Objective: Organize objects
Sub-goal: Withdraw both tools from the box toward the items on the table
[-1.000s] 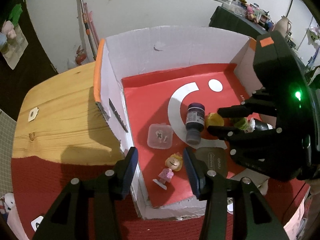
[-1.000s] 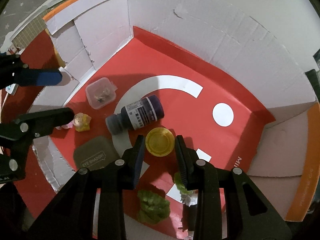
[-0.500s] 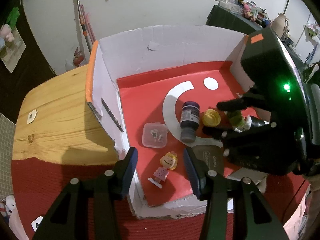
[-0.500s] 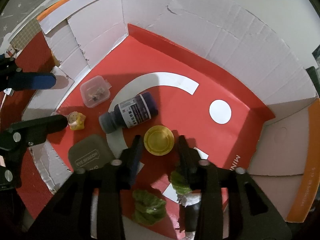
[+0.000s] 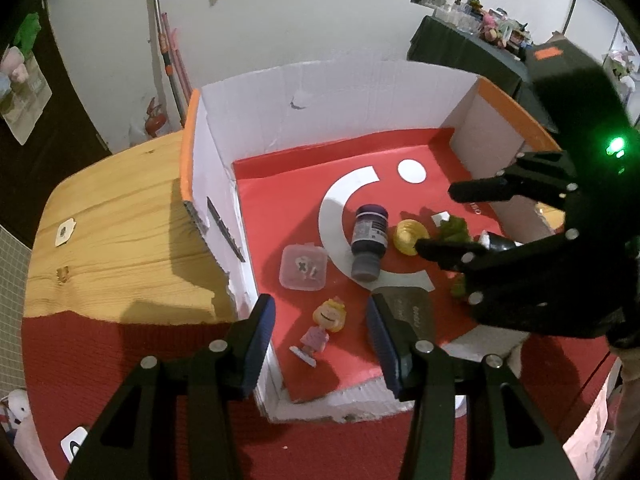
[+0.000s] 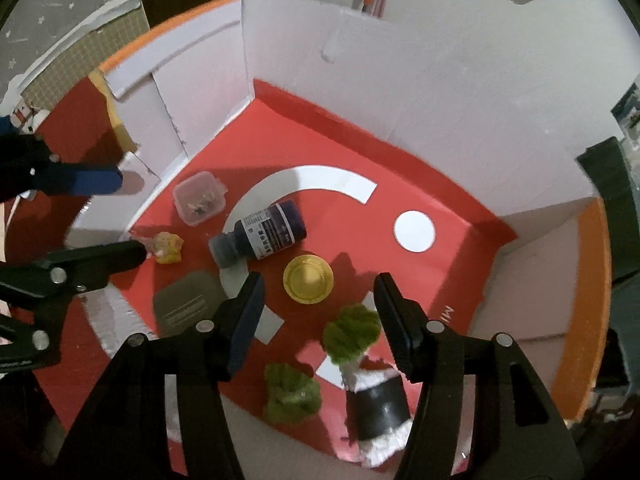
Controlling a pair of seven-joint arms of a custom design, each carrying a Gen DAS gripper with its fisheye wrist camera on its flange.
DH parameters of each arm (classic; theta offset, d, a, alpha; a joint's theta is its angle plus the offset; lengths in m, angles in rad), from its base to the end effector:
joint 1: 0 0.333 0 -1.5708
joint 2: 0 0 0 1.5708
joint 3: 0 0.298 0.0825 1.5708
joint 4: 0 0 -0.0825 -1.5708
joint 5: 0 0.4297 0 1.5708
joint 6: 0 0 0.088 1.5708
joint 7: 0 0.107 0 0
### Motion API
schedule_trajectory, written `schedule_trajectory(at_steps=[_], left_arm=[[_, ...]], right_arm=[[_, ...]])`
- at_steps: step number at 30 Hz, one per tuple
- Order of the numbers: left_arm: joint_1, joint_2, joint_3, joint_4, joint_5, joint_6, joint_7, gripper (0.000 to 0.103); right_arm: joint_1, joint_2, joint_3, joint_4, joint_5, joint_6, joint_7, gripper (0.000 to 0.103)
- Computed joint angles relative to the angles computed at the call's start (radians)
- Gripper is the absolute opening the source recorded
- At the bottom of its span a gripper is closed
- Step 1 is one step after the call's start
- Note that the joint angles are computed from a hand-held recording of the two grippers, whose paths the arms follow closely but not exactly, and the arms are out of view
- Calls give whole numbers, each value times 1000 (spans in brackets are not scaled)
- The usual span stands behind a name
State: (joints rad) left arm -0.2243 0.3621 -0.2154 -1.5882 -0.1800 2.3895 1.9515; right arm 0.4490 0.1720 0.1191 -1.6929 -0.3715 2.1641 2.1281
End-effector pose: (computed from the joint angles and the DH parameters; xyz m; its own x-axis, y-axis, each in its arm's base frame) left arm 0.6738 -0.2982 0.4461 -0.6452 -0.7607 0.0712 -0.6943 0.5449 -0.4702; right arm 0.5864 0.3520 0.4936 0.1372 -0.9807 0.1395 -0.8994 -0.1823 -0.3973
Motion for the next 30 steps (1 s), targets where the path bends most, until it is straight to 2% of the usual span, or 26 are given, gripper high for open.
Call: schedule_trajectory(at_steps=[2,4,7,8,9,10,14,17,20,24,28,30], left_arm=[[9,-27,-6,-35,-21,28,16,54],[22,-64,-16,-84,-59,65,46,59],[38,-126,-26,-161,-120,122,99,61],[43,-146,-30,-186,-146,142,121,62],[49,-168,-34,-215,-179,165,150,66],[52,-188,-35,-241,-206,185,173,69],[55,-264,-38,-341,-327,267,278,73],[50,-308,-33,-401,-426,323,355,78],[39,-346,-25,-455,-545,374,447,82],[15,-388,-10,-520,-712,433,575,89],[-20,-420,3,-580,-878,513,726,96],[-33,-430,11,-600,-932,517,774,97]], right_arm=[[9,-37,-3,-22,-16,4,18,57],[11,-98,2,-63,-37,-1,45,64],[13,-62,4,-38,-119,58,113,64],[27,-41,-12,-26,-139,94,125,64],[24,-56,6,-34,-164,78,168,64],[26,-36,3,-29,-192,110,198,67],[59,-62,0,-66,-329,133,347,73],[73,-139,19,-137,-413,118,455,78],[70,-192,44,-208,-486,160,589,84],[73,-237,88,-278,-590,135,723,91],[88,-231,117,-311,-647,85,823,92],[100,-218,126,-321,-668,59,871,92]])
